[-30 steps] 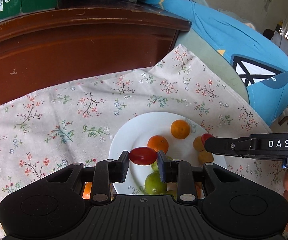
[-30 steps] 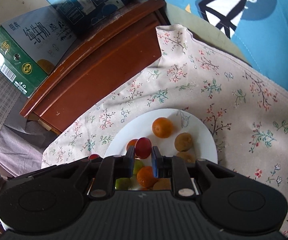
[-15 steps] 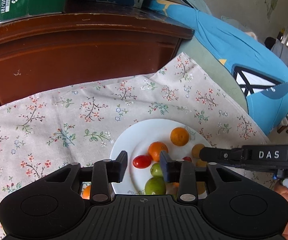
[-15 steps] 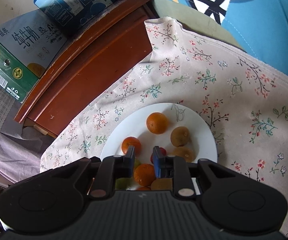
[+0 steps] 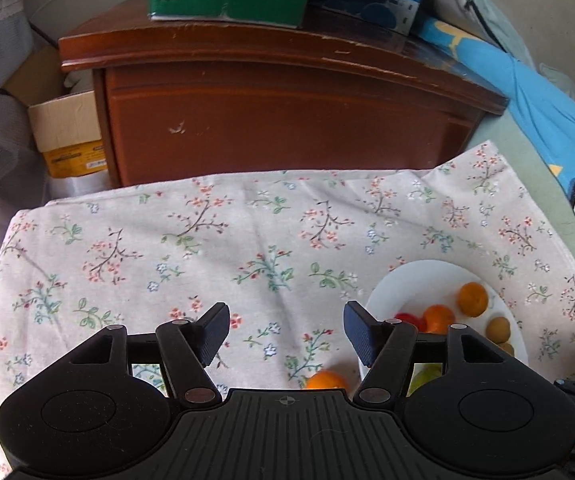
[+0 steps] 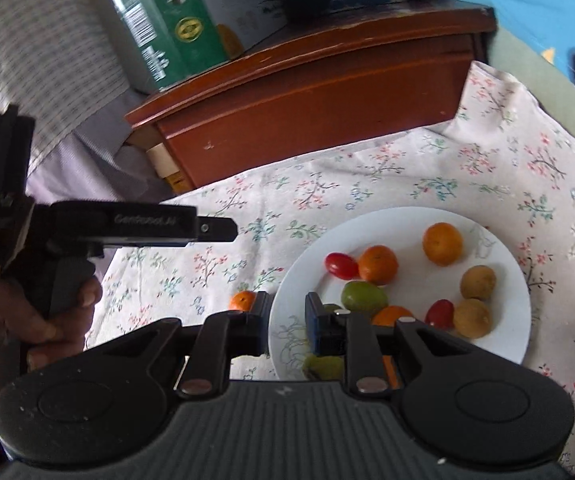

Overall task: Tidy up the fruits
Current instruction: 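Withdraw both open tools from the plate, then grasp a green lime with the right tool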

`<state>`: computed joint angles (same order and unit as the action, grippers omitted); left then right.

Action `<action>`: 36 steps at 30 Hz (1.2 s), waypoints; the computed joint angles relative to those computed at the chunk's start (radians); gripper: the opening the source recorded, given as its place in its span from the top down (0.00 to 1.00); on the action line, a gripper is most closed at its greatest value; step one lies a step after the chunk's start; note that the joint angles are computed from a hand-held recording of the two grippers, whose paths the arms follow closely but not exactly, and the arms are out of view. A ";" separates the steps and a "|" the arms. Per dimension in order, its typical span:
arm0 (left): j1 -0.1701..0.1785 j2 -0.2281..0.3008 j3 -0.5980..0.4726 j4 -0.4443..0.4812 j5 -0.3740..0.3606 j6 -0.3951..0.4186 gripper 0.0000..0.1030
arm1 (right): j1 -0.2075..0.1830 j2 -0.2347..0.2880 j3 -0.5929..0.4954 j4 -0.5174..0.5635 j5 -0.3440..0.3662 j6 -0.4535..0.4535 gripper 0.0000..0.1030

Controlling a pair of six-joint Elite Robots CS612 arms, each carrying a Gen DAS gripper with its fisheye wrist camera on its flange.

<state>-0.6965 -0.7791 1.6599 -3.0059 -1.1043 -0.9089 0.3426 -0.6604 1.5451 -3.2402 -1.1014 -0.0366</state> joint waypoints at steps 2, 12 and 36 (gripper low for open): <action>0.001 -0.001 0.003 0.011 -0.001 -0.007 0.39 | 0.009 0.002 0.001 0.006 -0.003 -0.044 0.79; -0.007 -0.004 0.008 0.055 0.014 0.018 0.30 | 0.033 0.005 0.009 0.016 -0.009 -0.158 0.79; -0.002 -0.004 0.014 0.204 0.027 -0.002 0.24 | 0.062 0.046 -0.045 0.086 -0.038 -0.244 0.78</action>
<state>-0.6986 -0.7832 1.6739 -2.8017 -1.0769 -0.9114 0.4048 -0.6148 1.5000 -3.1542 -1.1395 -0.2804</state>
